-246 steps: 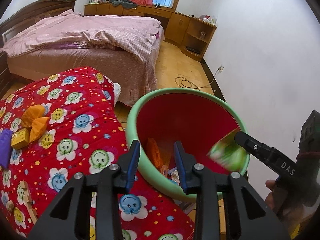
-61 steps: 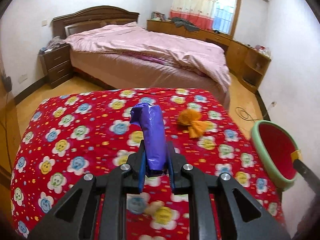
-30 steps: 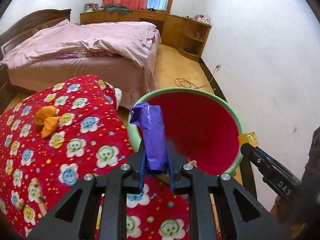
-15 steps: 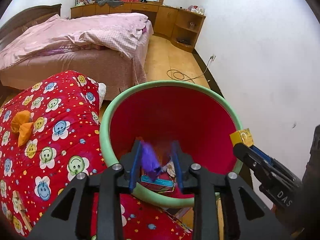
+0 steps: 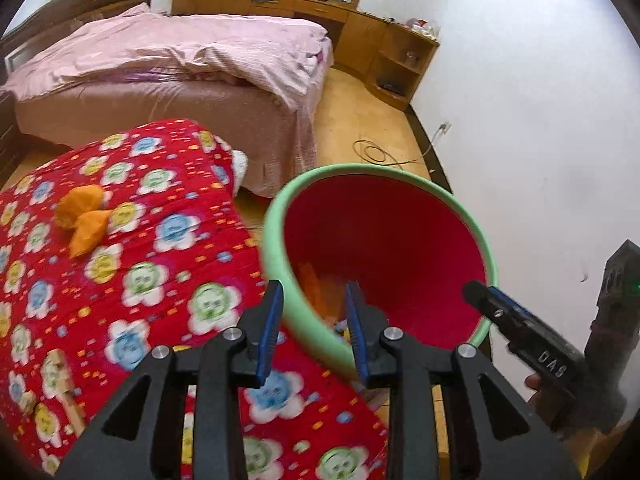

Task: Collect trash
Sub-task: 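Open both grippers to drop the packet and yellow box into the bucket, then move both grippers back over the wooden stick and orange bow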

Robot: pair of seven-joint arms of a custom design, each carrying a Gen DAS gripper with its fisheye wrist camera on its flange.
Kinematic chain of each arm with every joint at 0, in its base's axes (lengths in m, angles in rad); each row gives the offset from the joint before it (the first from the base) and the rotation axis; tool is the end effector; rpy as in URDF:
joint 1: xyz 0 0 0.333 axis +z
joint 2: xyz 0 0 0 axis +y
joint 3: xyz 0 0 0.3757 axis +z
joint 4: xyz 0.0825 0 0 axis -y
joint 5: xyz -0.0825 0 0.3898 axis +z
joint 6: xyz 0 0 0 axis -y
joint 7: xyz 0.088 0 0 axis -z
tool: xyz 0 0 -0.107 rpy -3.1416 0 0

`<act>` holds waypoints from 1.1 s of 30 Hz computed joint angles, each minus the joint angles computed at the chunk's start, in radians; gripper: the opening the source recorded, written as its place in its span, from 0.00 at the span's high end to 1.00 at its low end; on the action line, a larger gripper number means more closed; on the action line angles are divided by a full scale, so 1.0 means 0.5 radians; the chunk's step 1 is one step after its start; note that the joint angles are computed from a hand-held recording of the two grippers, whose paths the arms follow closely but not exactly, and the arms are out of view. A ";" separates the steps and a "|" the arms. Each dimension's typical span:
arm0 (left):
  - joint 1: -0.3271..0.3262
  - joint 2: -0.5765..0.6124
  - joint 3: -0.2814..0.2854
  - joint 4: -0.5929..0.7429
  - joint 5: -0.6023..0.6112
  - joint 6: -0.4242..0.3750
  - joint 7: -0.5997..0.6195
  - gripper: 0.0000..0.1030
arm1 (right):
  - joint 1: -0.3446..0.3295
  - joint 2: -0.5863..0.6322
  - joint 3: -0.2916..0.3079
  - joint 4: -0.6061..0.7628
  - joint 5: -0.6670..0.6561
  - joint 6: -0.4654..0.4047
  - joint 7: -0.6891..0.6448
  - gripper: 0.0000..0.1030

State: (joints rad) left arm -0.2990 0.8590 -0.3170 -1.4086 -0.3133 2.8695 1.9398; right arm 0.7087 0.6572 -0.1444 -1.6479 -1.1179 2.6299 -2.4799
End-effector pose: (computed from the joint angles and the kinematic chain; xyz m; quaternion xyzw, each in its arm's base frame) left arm 0.7232 -0.3918 0.3060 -0.4683 0.8120 -0.3462 0.0392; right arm 0.6093 0.4344 0.2986 -0.3912 0.8346 -0.2272 0.3143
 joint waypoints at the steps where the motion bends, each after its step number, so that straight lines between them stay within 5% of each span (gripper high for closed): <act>1: 0.002 -0.025 0.017 -0.044 -0.002 0.034 -0.010 0.70 | 0.017 0.001 -0.009 0.005 -0.017 -0.010 0.019 0.42; 12: 0.133 -0.244 0.054 -0.476 -0.048 0.351 -0.102 0.70 | 0.101 0.014 -0.003 0.056 -0.154 -0.049 0.146 0.40; 17: 0.083 -0.310 0.214 -0.612 -0.016 0.433 -0.243 0.70 | 0.123 0.030 0.020 0.108 -0.186 -0.071 0.152 0.39; 33: -0.054 -0.266 0.525 -0.692 0.159 0.418 -0.625 0.70 | 0.202 0.078 0.058 0.214 -0.098 -0.108 0.030 0.35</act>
